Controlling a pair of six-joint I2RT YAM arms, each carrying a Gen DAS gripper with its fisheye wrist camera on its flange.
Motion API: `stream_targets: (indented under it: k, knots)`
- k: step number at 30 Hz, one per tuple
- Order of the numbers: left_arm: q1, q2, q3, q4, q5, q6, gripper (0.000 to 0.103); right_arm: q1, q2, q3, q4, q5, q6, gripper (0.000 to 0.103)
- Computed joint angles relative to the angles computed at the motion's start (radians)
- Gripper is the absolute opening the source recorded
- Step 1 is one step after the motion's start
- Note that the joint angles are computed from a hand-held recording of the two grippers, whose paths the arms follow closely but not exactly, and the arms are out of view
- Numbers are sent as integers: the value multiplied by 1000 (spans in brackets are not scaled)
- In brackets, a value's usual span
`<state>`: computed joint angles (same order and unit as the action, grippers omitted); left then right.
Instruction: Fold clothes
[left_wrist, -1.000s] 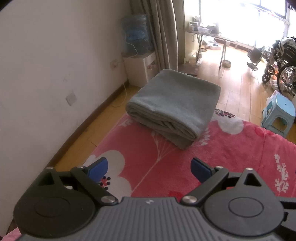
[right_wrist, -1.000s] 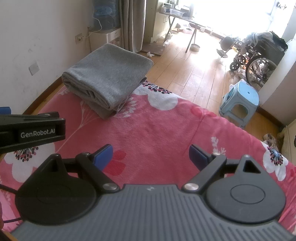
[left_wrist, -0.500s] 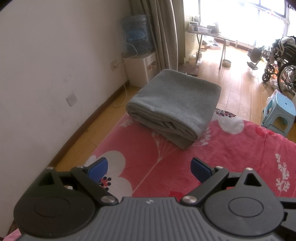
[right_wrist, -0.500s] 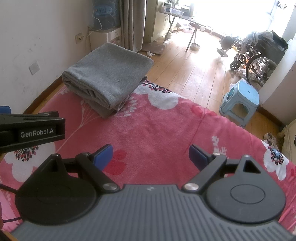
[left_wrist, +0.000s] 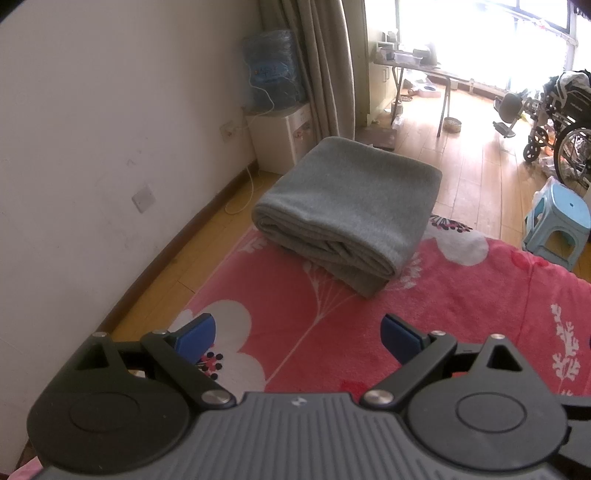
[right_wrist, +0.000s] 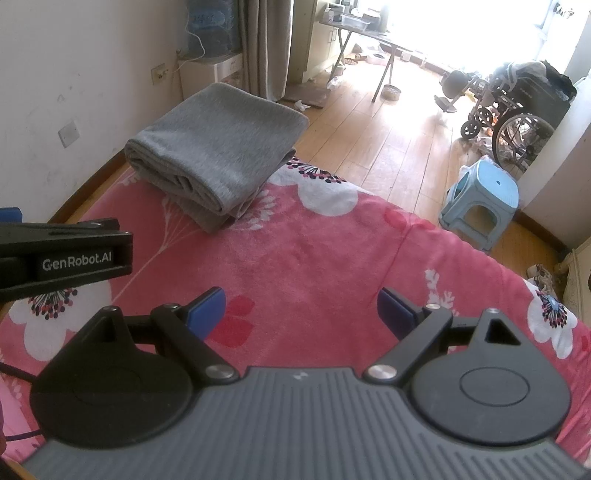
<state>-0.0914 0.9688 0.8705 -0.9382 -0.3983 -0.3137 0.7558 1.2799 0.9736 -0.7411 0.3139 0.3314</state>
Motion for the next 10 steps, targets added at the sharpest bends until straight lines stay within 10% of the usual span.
stream_targets:
  k: [10]
  knots:
    - [6,3,-8,8,5,7,97,0,13,1,3,-1,4,89]
